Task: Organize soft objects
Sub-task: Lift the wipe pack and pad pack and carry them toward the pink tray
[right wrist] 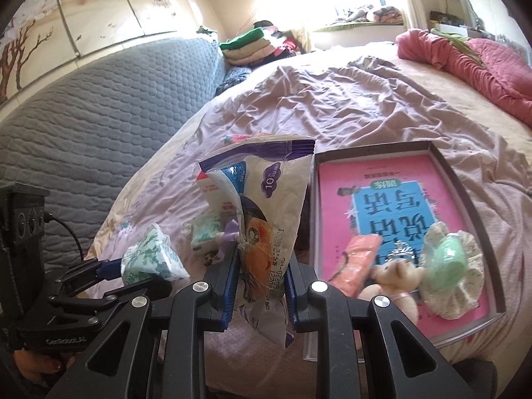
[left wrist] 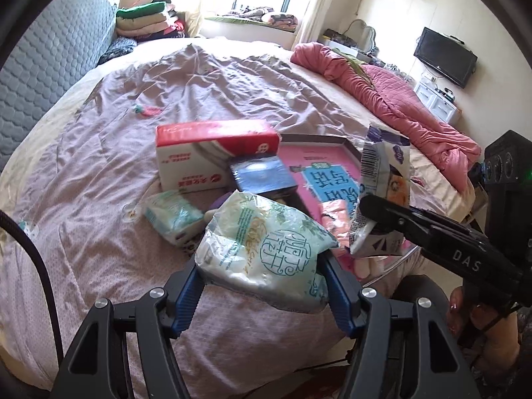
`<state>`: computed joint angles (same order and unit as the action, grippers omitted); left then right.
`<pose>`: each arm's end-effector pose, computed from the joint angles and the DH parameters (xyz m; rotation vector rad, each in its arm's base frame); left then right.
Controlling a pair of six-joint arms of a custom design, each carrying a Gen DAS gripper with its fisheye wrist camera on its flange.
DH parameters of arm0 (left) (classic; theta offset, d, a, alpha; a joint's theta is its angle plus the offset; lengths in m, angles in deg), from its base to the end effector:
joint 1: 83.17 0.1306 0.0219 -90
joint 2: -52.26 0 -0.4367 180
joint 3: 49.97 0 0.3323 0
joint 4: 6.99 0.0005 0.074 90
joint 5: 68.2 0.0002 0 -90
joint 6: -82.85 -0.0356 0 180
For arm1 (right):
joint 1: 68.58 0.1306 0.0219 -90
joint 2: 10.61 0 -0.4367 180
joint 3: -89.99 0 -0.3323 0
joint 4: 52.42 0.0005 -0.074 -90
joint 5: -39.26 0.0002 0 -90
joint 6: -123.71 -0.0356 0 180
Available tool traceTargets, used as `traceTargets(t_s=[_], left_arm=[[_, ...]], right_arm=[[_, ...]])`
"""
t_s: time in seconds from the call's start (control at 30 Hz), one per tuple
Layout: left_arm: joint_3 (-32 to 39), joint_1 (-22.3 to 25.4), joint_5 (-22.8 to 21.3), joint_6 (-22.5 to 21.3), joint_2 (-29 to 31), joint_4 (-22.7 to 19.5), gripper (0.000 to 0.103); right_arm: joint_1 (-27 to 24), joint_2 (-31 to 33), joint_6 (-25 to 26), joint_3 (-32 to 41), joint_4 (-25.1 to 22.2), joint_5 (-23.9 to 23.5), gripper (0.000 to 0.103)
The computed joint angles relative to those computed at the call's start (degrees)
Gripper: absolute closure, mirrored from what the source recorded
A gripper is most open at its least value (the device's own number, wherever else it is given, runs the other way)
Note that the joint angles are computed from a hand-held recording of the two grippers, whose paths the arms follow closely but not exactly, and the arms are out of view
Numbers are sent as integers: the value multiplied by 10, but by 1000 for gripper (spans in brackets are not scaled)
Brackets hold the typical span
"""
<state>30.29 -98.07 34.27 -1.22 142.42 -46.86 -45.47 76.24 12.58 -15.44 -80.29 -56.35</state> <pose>0.4043 -0.1161 0.4270 0.2900 2.4409 -0.4265 0.3724 0.1621 0.4253 -0.0929 2.3191 0.5113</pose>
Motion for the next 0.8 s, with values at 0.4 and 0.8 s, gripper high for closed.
traceTargets(t_s=[0.4, 0.8], left_arm=[[26, -41, -45, 20, -9, -18, 37], [61, -66, -55, 24, 0, -26, 37]], right_arm=[[-12, -39, 13, 0, -8, 18, 78], [-71, -86, 5, -15, -4, 24, 78]])
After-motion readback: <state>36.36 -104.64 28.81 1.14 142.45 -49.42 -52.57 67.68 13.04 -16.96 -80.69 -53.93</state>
